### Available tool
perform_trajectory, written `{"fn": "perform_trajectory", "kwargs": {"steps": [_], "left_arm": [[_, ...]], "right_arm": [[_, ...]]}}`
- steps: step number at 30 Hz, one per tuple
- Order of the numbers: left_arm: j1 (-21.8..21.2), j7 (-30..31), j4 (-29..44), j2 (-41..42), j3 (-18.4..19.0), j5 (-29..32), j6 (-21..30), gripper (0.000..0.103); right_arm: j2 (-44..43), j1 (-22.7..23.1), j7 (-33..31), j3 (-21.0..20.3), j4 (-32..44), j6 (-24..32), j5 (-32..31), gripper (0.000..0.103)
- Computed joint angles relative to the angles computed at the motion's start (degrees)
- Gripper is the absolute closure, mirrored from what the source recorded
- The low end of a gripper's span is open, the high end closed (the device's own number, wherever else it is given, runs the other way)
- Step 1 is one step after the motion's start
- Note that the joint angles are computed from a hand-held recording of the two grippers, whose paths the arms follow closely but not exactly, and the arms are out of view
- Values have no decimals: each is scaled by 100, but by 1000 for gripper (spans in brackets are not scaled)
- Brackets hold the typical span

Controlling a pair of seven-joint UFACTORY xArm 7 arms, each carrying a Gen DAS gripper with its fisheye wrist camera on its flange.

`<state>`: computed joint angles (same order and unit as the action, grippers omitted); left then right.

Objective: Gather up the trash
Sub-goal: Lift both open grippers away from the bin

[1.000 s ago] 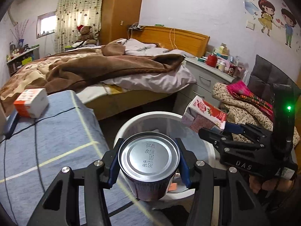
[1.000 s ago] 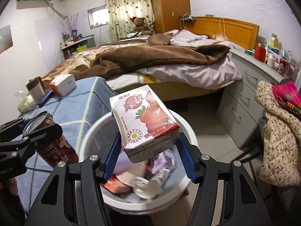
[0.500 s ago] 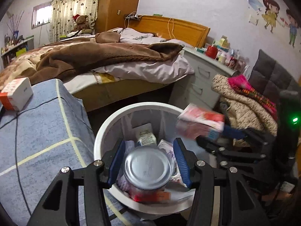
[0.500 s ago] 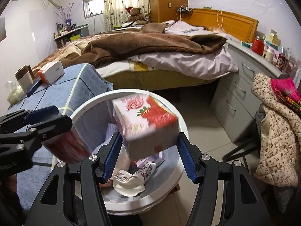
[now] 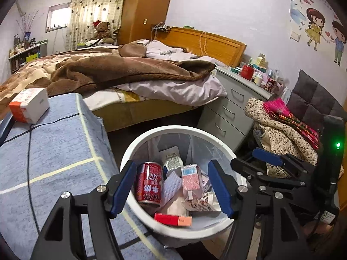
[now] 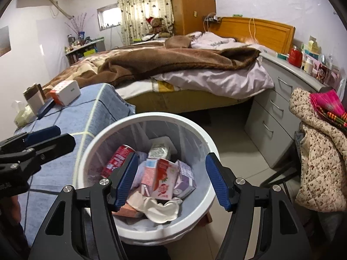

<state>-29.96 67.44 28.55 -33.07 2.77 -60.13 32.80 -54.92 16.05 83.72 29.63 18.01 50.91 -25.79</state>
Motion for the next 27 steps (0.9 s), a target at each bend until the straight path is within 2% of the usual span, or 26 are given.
{"fn": "perform_trajectory", "kwargs": {"steps": [7,11,17,27], "left_arm": [[314,-224,-372,-667,191,348,3,31],[489,-488,-653,-1172,379,687,-61,26],[805,-905,-1240,-1959,514,1402,-525,24],[1231,-1582,-1747,-2748,1010,2335,-771,24]], "right_arm": [[145,24,140,329,307,60,-175,37],[255,55,339,556,437,17,-283,37],[428,76,630,744,539,-210,-468,37],[887,-50,1069,1114,851,-495,-917,37]]}}
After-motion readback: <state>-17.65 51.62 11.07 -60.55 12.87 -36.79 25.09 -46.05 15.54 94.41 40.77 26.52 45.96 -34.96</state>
